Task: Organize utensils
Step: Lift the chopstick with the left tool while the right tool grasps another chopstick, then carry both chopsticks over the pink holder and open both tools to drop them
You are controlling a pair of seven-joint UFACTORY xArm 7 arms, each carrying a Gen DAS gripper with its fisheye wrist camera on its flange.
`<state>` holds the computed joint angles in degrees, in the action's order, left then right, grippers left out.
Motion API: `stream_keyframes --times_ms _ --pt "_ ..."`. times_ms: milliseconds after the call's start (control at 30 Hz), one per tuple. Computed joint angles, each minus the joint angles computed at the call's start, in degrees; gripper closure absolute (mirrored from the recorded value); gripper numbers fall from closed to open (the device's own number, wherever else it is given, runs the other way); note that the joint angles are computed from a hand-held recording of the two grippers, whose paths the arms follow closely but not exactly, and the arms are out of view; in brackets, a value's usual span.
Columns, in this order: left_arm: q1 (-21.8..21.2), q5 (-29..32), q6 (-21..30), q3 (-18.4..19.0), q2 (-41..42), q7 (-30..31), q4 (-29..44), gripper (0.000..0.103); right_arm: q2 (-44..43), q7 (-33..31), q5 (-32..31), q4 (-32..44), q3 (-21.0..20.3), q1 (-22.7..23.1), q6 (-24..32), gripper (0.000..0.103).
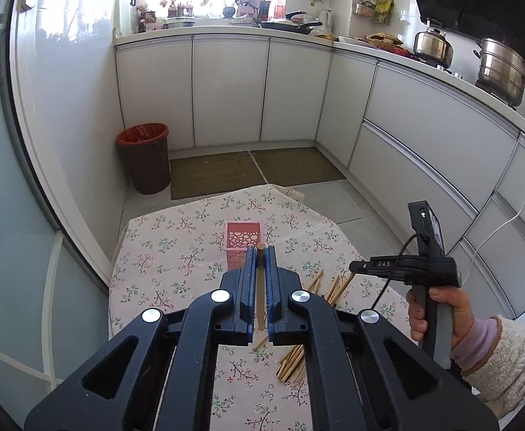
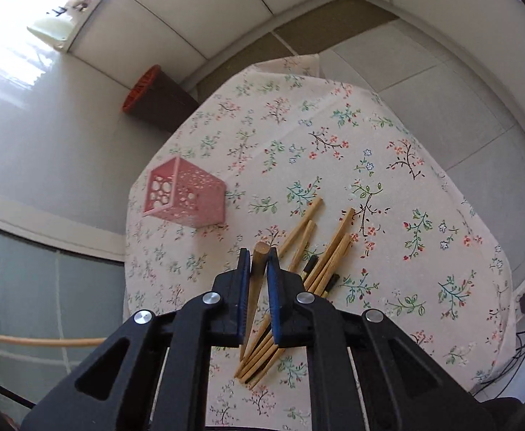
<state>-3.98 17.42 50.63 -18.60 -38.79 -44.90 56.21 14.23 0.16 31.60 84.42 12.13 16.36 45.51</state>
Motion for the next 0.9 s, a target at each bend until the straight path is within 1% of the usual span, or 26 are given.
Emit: stream_keyframes --times_ms 133,300,433,633,800,900 --pt "0.4 0.4 0.1 -0.2 2.1 0.1 2.9 0.099 -6.0 -3.4 1.8 -2.0 -0.3 -0.8 0.9 0.095" --pt "0.8 1.3 0.5 -0.1 5.3 0.1 6.5 0.099 -9.2 -5.6 2.6 0.1 -1.4 -0.4 2.4 0.095" --pt "1.0 2.5 0.1 0.2 8.1 0.0 9.2 0.099 -9.2 -6.1 2.9 3.8 -2.0 -0.2 2.2 0.095" --pt "2.2 6.8 -1.0 0.4 13.0 -1.3 13.6 0.099 -5.6 -4.5 1.9 12.8 -1.9 0.0 1.5 0.095" --pt "2.9 11.4 -2.3 1.2 18.2 -3.6 17.5 0.099 0.0 -1.8 -2.3 21.5 -1.0 1.2 -0.3 0.095" --pt "2.9 14.6 -3.1 2.1 20.9 -5.5 18.7 0.099 4.1 -0.1 -5.3 26.5 -0.6 2.2 -1.3 0.095"
